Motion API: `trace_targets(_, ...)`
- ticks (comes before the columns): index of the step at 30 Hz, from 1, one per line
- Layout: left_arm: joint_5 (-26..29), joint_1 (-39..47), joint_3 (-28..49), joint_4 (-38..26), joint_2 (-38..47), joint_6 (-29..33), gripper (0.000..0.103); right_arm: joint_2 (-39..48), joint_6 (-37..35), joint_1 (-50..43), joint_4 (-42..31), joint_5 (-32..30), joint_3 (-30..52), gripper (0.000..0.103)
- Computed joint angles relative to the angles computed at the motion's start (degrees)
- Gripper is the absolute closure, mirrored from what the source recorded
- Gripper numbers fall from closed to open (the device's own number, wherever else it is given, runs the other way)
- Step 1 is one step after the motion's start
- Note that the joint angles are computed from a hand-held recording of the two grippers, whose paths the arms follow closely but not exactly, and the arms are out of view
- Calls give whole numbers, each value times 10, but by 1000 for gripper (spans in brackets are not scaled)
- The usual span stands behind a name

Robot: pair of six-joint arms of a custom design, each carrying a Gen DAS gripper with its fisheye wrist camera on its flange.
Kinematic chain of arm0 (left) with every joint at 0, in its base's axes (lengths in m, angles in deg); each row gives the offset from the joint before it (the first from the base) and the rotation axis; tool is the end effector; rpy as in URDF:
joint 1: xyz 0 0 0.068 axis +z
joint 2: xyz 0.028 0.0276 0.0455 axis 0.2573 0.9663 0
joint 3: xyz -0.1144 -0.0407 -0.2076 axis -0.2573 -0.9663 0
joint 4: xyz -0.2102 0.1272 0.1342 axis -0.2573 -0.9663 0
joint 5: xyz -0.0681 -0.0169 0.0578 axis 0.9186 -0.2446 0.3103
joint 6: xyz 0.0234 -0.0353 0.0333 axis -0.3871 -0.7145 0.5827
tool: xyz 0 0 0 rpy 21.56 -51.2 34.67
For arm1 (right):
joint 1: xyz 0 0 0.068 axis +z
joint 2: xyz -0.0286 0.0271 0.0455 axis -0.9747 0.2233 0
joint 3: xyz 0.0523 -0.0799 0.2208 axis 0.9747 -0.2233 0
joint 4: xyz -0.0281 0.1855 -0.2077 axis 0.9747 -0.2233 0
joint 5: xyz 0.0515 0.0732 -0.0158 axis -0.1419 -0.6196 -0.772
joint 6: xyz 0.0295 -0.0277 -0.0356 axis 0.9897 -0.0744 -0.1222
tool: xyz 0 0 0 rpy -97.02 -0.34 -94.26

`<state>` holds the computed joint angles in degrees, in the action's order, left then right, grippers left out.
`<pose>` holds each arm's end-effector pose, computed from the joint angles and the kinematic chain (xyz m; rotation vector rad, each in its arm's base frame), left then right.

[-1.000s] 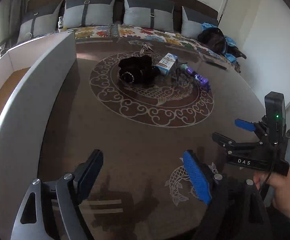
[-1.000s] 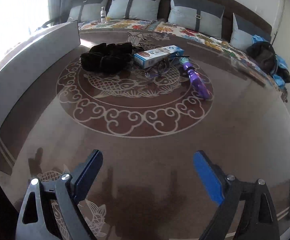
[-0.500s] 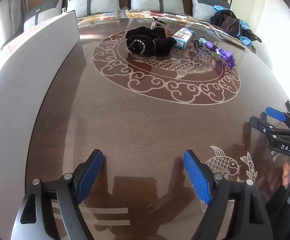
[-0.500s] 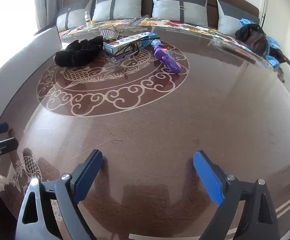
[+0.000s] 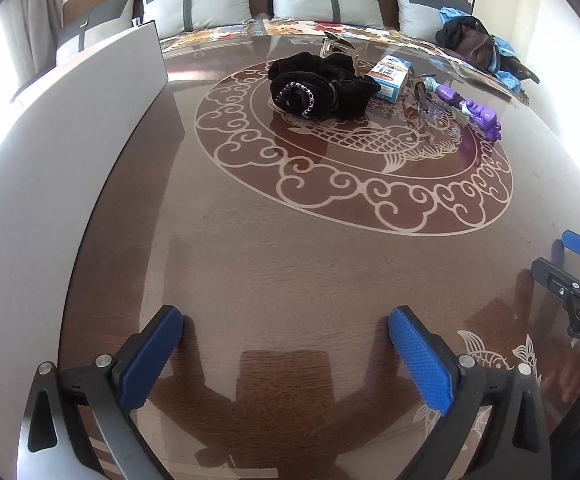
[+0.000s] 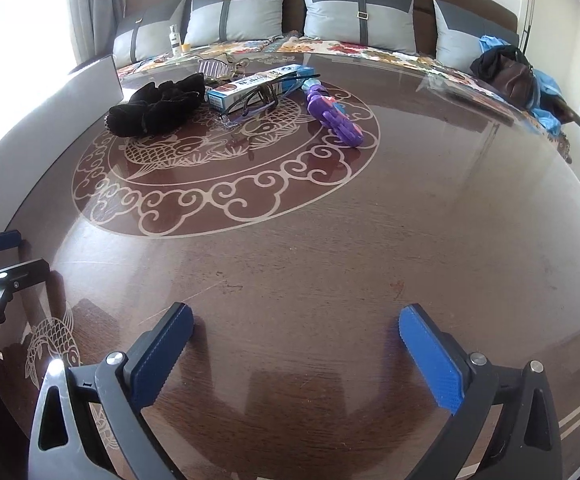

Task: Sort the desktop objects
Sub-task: 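Return both tools over the table toward the black gloves, then move the open left gripper down toward the black gloves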

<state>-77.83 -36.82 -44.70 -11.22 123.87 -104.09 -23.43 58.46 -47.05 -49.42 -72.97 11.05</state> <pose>0.1326 -0.1431 0.1268 -0.1238 2.5957 0.0298 0.1720 0.0953 0.1284 -0.4607 2.4756 0.1332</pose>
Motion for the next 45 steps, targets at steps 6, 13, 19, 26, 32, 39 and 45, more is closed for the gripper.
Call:
trace_targets(6, -15, 2, 5, 16, 18, -11, 0, 0, 0, 0, 0, 0, 0, 0)
trace_targets(13, -43, -15, -1, 25, 22, -36, 0, -3, -2, -2, -1, -1, -1, 0)
trace_targets(19, -47, -17, -1, 26, 24, -38, 0, -3, -1, -1, -1, -1, -2, 0)
trace_targets(26, -50, -19, -1, 24, 25, -44, 0, -3, -2, -2, -1, -1, -1, 0)
trace_targets(32, -50, -19, -1, 24, 25, -43, 0, -3, -2, -2, -1, -1, -1, 0)
trace_targets(39, -45, -16, -1, 23, 23, -39, 0, -3, -2, -2, -1, -1, -1, 0)
trace_targets(45, -14, 20, -1, 44, 17, 26, 0, -3, -2, -2, -1, -1, -1, 0)
